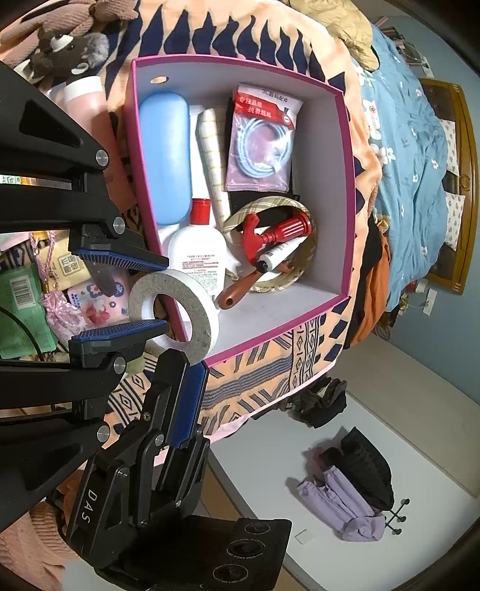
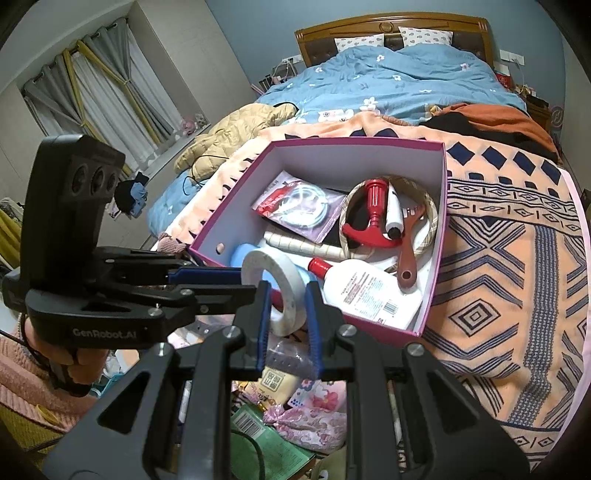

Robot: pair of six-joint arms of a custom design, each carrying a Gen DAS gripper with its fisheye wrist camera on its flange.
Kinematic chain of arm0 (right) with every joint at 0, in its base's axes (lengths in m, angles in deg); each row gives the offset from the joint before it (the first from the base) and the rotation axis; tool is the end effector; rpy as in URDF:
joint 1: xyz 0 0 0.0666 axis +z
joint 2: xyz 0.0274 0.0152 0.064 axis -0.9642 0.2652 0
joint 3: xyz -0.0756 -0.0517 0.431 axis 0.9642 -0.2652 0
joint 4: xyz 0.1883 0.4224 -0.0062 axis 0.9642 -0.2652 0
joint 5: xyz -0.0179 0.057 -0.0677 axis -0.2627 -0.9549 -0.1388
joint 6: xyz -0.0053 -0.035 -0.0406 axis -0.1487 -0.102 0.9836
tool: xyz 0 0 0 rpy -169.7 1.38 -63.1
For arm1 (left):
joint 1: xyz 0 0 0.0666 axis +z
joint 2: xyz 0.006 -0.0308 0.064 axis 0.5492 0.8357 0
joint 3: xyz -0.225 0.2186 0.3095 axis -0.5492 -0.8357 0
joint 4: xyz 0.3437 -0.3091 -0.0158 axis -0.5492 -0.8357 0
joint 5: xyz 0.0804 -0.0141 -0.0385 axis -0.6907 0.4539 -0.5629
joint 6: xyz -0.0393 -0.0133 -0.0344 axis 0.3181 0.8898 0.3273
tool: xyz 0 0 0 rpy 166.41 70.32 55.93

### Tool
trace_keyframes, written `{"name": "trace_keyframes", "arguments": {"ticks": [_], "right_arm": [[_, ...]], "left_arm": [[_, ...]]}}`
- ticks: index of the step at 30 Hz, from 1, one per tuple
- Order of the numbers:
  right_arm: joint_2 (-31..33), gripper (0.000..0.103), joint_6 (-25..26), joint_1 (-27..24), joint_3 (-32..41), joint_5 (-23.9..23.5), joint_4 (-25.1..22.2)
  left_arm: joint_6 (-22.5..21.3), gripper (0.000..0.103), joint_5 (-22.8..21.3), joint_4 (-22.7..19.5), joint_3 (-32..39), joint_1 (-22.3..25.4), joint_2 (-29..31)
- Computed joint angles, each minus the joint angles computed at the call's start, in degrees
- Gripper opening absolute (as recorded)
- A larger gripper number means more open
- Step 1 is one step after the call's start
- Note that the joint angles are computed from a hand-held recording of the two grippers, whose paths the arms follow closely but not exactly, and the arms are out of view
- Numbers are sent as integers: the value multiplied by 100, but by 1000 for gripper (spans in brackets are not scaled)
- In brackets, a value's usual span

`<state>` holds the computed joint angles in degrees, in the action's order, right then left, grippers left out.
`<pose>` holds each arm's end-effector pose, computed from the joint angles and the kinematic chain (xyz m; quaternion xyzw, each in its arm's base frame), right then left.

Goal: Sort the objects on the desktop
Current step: 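Carry the tape roll over the magenta box with the right gripper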

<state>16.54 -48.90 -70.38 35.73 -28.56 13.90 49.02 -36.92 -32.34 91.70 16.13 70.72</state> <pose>0.5791 0.0558 0.6273 -0.0502 0.9205 0.2085 0.3266 0.6493 -0.2198 0.5758 0.2660 0.9106 -0.2643 0.1739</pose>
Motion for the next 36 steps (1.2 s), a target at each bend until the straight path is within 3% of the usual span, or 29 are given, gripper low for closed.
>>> {"name": "trace_keyframes", "arguments": {"ticks": [36], "right_arm": [[392, 22, -1, -140, 461, -13, 25]], "left_arm": [[105, 26, -44, -64, 1022, -41, 650]]}}
